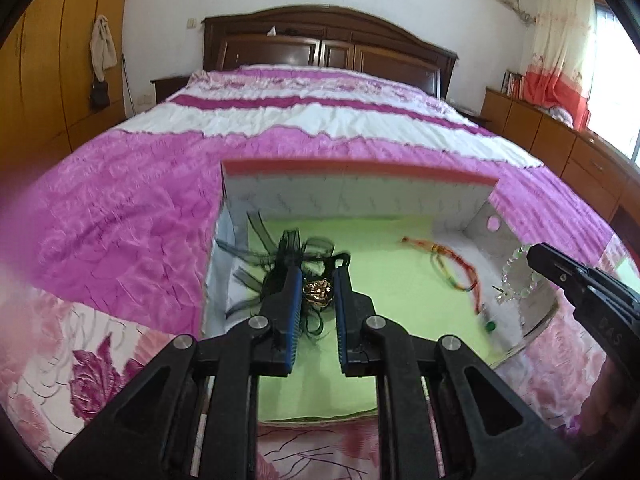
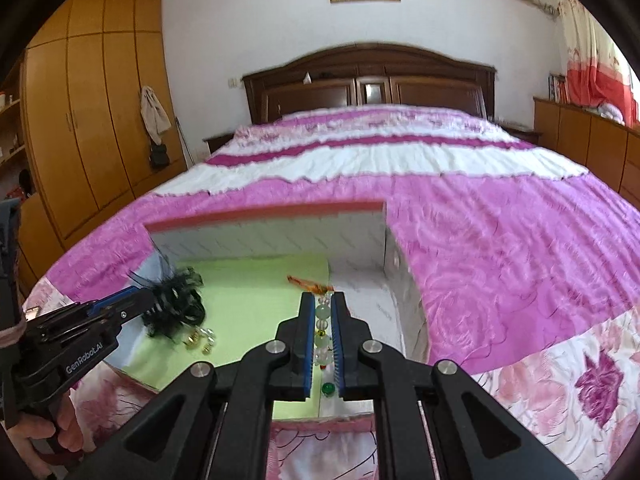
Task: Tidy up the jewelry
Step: 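Open the left tool over the green base while the right tool releases the bead bracelet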
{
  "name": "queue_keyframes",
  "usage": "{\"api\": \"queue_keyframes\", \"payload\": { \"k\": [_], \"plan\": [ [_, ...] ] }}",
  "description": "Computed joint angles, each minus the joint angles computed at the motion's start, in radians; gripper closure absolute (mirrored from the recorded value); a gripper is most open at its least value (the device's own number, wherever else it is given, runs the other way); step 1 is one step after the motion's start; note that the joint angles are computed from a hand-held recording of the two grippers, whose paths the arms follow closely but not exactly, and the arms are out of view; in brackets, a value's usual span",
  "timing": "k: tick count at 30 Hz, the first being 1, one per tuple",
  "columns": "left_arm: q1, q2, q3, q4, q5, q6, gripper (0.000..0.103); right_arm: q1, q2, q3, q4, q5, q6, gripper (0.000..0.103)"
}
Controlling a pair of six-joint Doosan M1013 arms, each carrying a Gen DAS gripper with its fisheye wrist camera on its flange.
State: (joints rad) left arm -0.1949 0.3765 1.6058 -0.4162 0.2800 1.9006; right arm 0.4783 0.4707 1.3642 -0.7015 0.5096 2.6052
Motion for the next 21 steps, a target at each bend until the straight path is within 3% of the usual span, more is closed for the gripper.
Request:
{"api": "queue_keyframes", "payload": {
  "k": [9, 18, 21],
  "plan": [
    [-0.001, 0.039, -0.029, 0.067, 0.051, -0.070, 0.095, -0.020, 0.032, -0.018, 0.074, 0.022, -0.038, 0.094],
    [-0.008, 0.040, -0.029, 0.072, 0.057, -0.048, 0.094, -0.035, 0.033, -0.010, 0.101, -0.004, -0.033, 0.093],
    [-0.004, 0.043, -0.033, 0.034, 0.065, -0.010, 0.092, -0.035, 0.030, -0.006, 0.094, -0.010, -0.020, 0.088]
  ]
}}
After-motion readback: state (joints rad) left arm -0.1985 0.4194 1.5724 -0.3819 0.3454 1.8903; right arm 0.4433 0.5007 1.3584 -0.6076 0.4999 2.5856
